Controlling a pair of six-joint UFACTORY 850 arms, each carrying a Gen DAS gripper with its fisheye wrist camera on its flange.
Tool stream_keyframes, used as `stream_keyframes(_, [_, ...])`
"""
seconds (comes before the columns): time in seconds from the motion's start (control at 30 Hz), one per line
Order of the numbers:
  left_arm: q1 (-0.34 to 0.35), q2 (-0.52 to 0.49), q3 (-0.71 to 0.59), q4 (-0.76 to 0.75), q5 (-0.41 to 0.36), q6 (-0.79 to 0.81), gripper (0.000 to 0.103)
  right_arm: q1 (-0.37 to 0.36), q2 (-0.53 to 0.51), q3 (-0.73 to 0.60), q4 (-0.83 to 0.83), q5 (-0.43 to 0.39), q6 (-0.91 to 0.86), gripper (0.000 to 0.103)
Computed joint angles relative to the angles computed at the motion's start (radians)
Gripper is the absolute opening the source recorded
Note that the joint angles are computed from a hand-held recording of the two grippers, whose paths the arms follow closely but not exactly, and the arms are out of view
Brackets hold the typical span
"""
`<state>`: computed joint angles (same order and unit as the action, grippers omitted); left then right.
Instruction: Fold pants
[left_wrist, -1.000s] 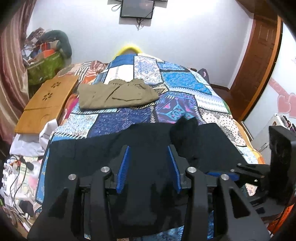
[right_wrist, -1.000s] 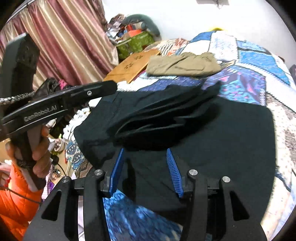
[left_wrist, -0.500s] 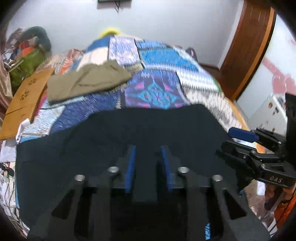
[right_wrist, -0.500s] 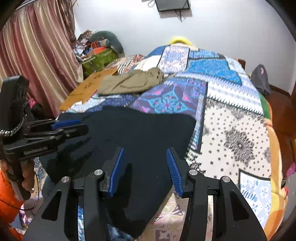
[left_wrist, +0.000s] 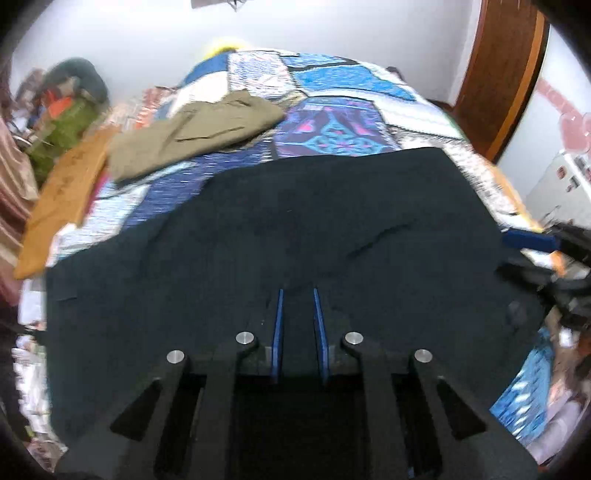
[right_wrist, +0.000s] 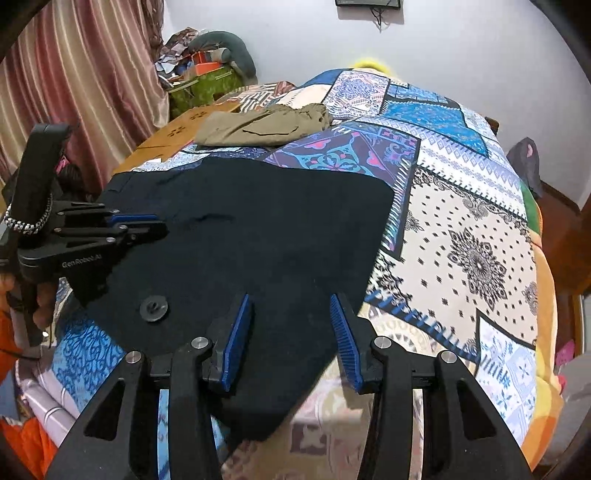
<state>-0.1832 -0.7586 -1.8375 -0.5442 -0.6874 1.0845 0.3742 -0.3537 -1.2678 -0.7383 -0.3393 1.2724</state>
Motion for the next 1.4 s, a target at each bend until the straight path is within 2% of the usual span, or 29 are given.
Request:
stream_keyframes(0.03, [0.006,0.001,-0.004,0.005,-0.003,-0.009,0.018,-0.004,0.008,0.001,0.017,0.003,0.006,0.041])
stream_keyframes(0.1, [0.030,-0.005,-0.030,-0.011,-0.030,-0.034,0.018,0.000,0.025,0.001,-0.060,-0.007,0.097,0.041])
stream_keyframes(0.23, [0.073,0.006,-0.043,-0.061,-0.008,-0.064,0.019,0.019,0.037,-0.035,-0.203,-0.026,0.203,0.041])
stream_keyframes(0.4, [0.137,0.017,-0.059,-0.109,-0.001,-0.089,0.021,0.041,-0.006,-0.126,-0.261,-0.033,0.196,0.041])
stream_keyframes(0.57, [0.188,0.025,-0.057,-0.118,0.017,-0.114,0.032,0.059,-0.087,-0.237,-0.201,-0.010,0.101,0.041])
stream_keyframes(0.67, [0.216,0.026,-0.051,-0.120,0.024,-0.131,0.039,0.067,-0.145,-0.309,-0.106,-0.001,-0.010,0.041])
stream_keyframes(0.73, [0.234,0.024,-0.050,-0.114,0.018,-0.153,0.053,0.072,-0.187,-0.362,-0.027,-0.002,-0.102,0.041])
stream_keyframes(0.8, [0.256,0.008,-0.069,-0.111,-0.020,-0.184,0.066,0.077,-0.222,-0.407,0.030,-0.006,-0.169,0.041])
stream_keyframes(0.83, [0.265,0.002,-0.073,-0.124,-0.036,-0.189,0.067,0.080,-0.248,-0.440,0.074,-0.012,-0.219,0.041])
stream_keyframes(1.07, [0.304,-0.056,-0.114,-0.106,-0.147,-0.275,0.067,0.104,-0.365,-0.590,0.263,-0.081,-0.448,0.041])
stream_keyframes(1.2, [0.323,-0.116,-0.166,-0.146,-0.281,-0.323,0.067,0.107,-0.402,-0.627,0.341,-0.111,-0.531,0.041])
stream_keyframes(1.4, [0.318,-0.154,-0.191,-0.175,-0.337,-0.353,0.067,0.097,-0.452,-0.677,0.467,-0.179,-0.630,0.041])
